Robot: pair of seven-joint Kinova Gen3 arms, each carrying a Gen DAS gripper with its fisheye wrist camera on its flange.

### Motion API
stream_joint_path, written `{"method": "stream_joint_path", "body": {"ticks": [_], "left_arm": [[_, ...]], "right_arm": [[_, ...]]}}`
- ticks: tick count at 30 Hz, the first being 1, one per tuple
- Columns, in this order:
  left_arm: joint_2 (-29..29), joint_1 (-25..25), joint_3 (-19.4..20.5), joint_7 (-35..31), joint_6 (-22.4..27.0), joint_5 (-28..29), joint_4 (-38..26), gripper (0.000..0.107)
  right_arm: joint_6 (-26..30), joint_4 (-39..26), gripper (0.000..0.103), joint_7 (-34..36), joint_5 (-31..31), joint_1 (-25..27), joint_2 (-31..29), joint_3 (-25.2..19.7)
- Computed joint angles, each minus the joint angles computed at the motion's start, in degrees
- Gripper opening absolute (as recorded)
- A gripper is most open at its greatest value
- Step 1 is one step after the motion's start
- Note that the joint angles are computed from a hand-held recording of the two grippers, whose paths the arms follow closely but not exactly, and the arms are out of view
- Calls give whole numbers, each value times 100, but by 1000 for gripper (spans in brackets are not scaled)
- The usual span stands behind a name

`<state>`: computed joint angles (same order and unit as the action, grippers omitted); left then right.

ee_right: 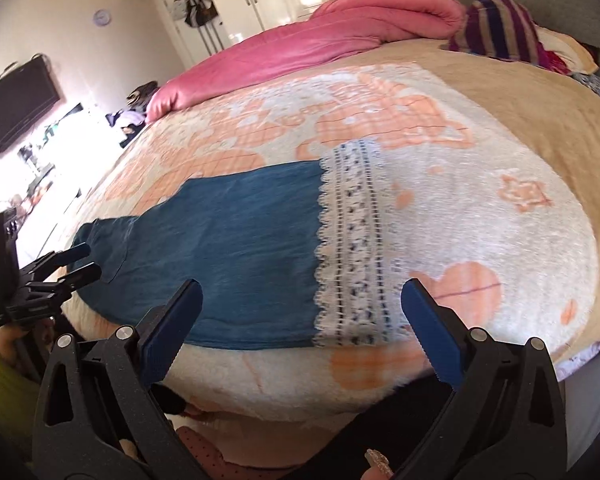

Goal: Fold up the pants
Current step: 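Grasp the lace-trimmed edge with the left tool while the right tool grasps beside it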

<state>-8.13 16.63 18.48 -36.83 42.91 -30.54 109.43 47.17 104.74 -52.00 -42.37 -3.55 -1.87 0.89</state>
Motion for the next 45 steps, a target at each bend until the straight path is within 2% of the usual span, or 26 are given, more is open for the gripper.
{"method": "stream_joint_path", "body": {"ticks": [5, 11, 23, 28, 33, 37, 45], "left_arm": [[333, 119, -178, -594, -69, 335, -509, 89], [911, 421, -358, -1194, 61, 362, -1274, 89], [2218, 831, -924, -2749, 389, 1288, -2907, 89], [2719, 739, -1029, -3348, 422, 1883, -3426, 89], [3195, 794, -1169, -3712, 562, 2068, -3996, 89], [3572, 641, -1107, -4192, 716, 2463, -4528, 89], [4376, 470, -1104, -4862, 1456, 3045, -5669, 89]], "right_arm": [[3, 47, 94, 39, -181, 113, 24, 90], [-9, 71, 94, 8, -253, 205, 85, 100], [34, 132, 94, -26, -465, 358, 295, 50], [104, 43, 94, -251, -352, 371, 490, -53], [79, 1, 94, -367, -332, 404, 643, -157], [-88, 47, 94, -468, -307, 389, 679, -234], [-302, 160, 94, -430, -414, 367, 665, -299]]}}
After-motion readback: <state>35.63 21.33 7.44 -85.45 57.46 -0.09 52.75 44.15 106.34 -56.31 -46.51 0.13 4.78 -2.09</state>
